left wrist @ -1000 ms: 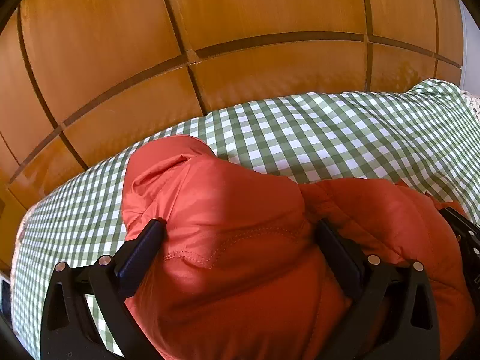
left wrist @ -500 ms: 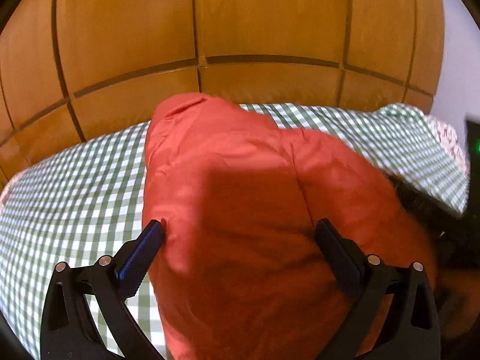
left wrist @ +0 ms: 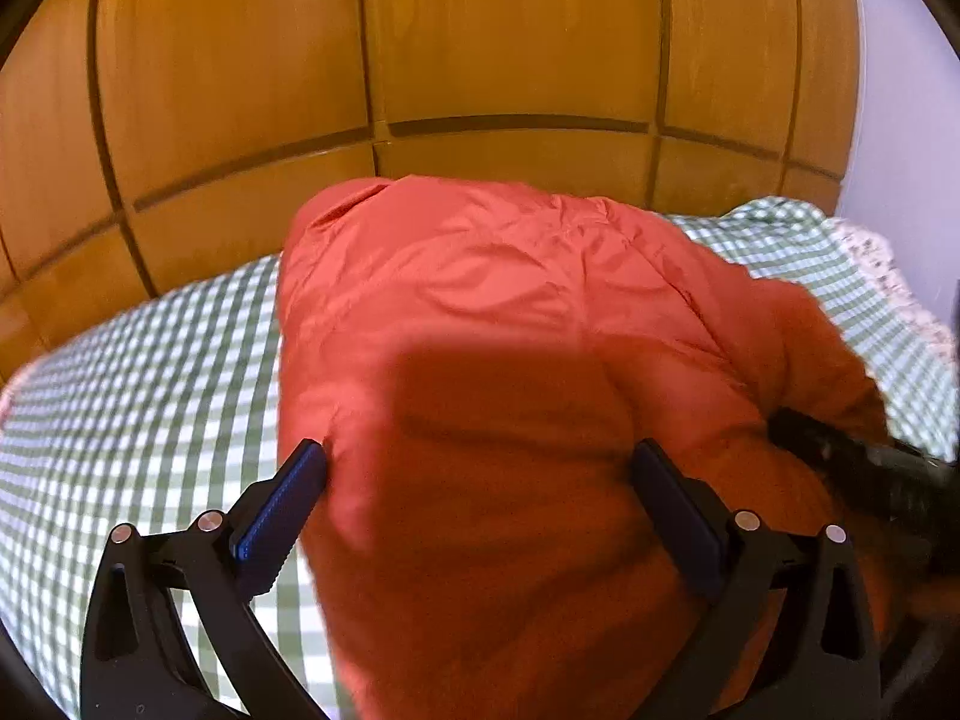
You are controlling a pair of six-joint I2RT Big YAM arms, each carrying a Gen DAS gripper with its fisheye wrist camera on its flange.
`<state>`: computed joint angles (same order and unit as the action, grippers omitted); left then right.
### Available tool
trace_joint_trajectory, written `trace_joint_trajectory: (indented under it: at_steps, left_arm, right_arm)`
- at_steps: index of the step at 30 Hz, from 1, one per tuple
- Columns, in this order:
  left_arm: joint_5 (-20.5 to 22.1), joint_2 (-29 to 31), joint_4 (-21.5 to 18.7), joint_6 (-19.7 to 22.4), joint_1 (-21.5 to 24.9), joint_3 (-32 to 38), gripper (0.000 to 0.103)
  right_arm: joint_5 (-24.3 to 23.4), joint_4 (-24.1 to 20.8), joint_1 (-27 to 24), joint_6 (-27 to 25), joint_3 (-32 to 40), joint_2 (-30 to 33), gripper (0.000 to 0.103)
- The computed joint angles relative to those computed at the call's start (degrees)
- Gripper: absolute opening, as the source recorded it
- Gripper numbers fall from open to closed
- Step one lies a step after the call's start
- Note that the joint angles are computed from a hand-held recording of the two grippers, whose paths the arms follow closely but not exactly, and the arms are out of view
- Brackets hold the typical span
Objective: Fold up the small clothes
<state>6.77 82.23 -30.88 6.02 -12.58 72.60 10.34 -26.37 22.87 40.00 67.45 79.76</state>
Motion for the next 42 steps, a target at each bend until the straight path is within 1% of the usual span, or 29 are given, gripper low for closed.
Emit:
trace_joint_trajectory:
  at_steps: [1,3,4,5,6,7,8,9,10,11,12,13,16,19,21,22,24,28,31,33,35,36,38,42]
  left_arm:
    - [1.1,-0.7,0.3,-0.6,0.9,-0.8,0.1]
    - [6.2,-1.8,0.3,-2.8,3.7,-2.5,0.1]
    - [10.1,-2.0,-0.6,-4.3,5.4,-2.9,0.1]
    - [14.7,-1.5,-2.6,-6.0,7.1,-2.7,0.1]
    - [19.3,-0.8,-4.7,-7.4,8.6,-2.3,0.1]
    - [22.5,-0.2,-6.5,-8.3,9.5,-2.0,0.1]
    - [27.7,1.3,-9.9,-9.1,10.9,-1.0,0.1]
    - [31.4,2.7,-12.2,-9.5,11.8,-0.2,0.1]
    - [33.5,3.3,-13.3,-10.1,12.3,0.0,0.1]
    - [35.6,4.0,-14.4,-10.8,12.7,0.3,0.1]
    - [38.0,4.9,-15.6,-11.1,13.1,0.6,0.1]
    - [38.8,5.2,-16.1,-11.0,13.2,0.8,0.1]
    - [40.5,6.1,-18.3,-9.0,13.0,1.4,0.1]
    - [40.9,6.8,-19.0,-7.4,12.4,1.8,0.1]
    - [40.9,7.2,-18.5,-8.0,11.5,1.9,0.1]
    - [40.7,7.2,-17.8,-8.6,11.0,1.6,0.1]
    - [40.7,7.5,-17.2,-8.5,10.7,1.5,0.1]
    - [41.5,8.1,-19.5,-5.7,11.2,2.6,0.1]
    - [39.8,7.6,-19.4,-3.7,10.1,3.0,0.1]
    - [38.3,7.1,-17.7,-2.9,8.8,2.8,0.099]
    - [37.1,6.0,-16.3,-2.2,8.1,2.0,0.096]
    - [36.9,5.7,-16.1,-2.1,8.0,2.0,0.095]
    - [36.6,5.0,-15.6,-1.2,7.9,1.8,0.09]
    - [36.9,3.4,-15.6,1.5,9.3,1.0,0.086]
  right_arm:
    - [-1.3,0.1,-0.3,-0.3,-0.3,-0.3,0.101]
    - [-3.9,-0.6,-0.9,-1.2,-0.2,-0.9,0.101]
    - [-6.4,-1.0,-1.5,-1.7,-0.2,-1.1,0.101]
    - [-8.7,-1.4,-2.2,-1.9,0.1,-1.0,0.101]
    - [-11.8,-2.0,-3.3,-2.2,0.5,-0.7,0.101]
    - [-16.3,-2.5,-4.7,-2.2,0.8,-0.3,0.101]
    - [-20.6,-2.8,-5.9,-1.9,1.0,0.1,0.101]
    - [-23.9,-2.9,-6.9,-1.5,1.2,0.5,0.101]
    - [-29.3,-2.9,-8.4,-0.3,1.3,1.4,0.101]
    - [-33.2,-2.4,-9.4,1.2,1.3,2.1,0.101]
    - [-35.5,-1.9,-10.0,2.2,1.1,2.5,0.101]
    - [-37.2,-1.3,-10.5,2.5,1.0,2.9,0.101]
    - [-38.6,-1.2,-10.7,1.3,1.4,3.5,0.101]
    - [-40.2,-1.2,-11.0,0.7,2.1,4.5,0.101]
    - [-40.0,-1.9,-10.7,0.4,3.3,5.4,0.101]
    - [-39.1,-2.4,-10.2,0.1,4.0,5.9,0.101]
    - [-38.2,-2.3,-9.4,0.0,4.7,6.5,0.101]
    - [-37.6,-1.3,-8.5,0.3,3.7,5.2,0.101]
    - [-35.9,-1.5,-7.4,0.3,3.6,4.7,0.1]
    - [-34.0,-1.4,-6.4,0.3,3.4,4.0,0.097]
    - [-31.7,0.0,-5.3,0.9,2.3,2.7,0.092]
    - [-30.8,0.8,-4.9,1.3,1.7,2.2,0.091]
    - [-29.1,2.9,-3.8,2.3,-0.2,0.6,0.085]
    - [-27.3,5.8,-1.8,3.8,-2.9,-1.8,0.08]
